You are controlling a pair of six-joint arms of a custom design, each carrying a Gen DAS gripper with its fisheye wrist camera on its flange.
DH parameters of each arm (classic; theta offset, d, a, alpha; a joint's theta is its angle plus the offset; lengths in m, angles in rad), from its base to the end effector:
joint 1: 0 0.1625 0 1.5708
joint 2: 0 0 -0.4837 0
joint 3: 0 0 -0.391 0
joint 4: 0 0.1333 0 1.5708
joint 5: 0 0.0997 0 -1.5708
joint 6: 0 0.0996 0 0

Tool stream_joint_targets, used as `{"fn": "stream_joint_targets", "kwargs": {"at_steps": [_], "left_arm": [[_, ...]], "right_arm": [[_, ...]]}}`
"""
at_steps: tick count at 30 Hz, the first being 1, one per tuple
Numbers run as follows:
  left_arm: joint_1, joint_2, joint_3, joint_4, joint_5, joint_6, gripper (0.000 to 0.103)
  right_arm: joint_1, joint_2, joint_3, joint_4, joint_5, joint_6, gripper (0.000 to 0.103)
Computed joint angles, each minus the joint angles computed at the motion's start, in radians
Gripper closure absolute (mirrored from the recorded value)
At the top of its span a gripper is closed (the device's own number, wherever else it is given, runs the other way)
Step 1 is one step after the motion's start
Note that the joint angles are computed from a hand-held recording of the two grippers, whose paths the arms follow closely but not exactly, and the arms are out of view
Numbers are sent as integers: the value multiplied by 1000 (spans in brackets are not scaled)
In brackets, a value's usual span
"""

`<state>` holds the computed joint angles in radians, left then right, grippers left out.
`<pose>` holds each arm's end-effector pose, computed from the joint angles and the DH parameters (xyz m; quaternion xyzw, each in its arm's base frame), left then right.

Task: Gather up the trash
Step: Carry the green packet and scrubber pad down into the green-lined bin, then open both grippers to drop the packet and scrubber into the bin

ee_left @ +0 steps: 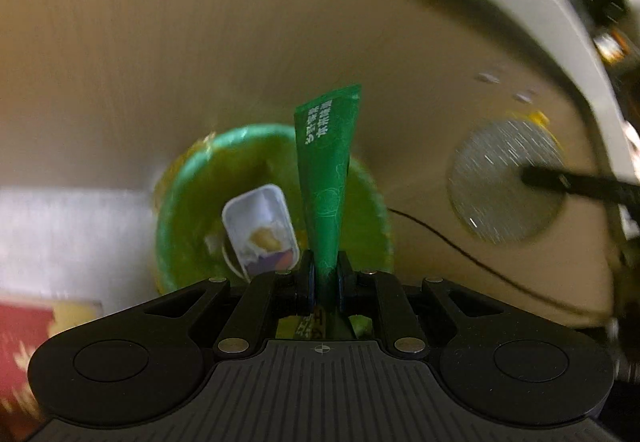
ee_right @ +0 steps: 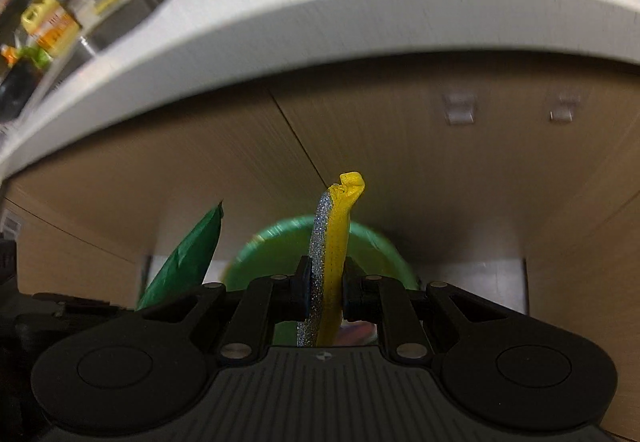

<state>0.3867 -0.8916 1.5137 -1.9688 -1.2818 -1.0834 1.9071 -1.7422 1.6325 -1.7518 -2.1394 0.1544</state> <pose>-0.5851 -0.4128 0.1958 0.0656 0.9813 -0.0828 0.1608 0.2157 -0.3756 0.6301 0.0458 -0.9495 0.2023 0.2355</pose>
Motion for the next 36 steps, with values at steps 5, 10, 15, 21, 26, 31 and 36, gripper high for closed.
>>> {"fn": "stream_joint_targets", "kwargs": {"at_steps": [5,10,15,21,26,31,36], "left_arm": [[32,79,37,-65,33,-103,90],[55,189,101,-176,126,-152,90],[131,311,230,-526,123,-156,82],[198,384,225,-560,130,-150,69],[156,262,282,-541,104,-172,70],[80,118,335,-476,183,-243,70],[49,24,348,-365,229,-316,70]], "right_arm": [[-62,11,19,18,18,-51,89],[-160,12,91,-29,70,-181,89],[-208,20,235,-200,-11,-310,89],[-248,-2,358,-301,-32,-461,89],[-294,30,374,-275,75,-420,89],[-337,139,418,-361,168,-480,89],[-364,346,499,-592,31,-563,89]]}}
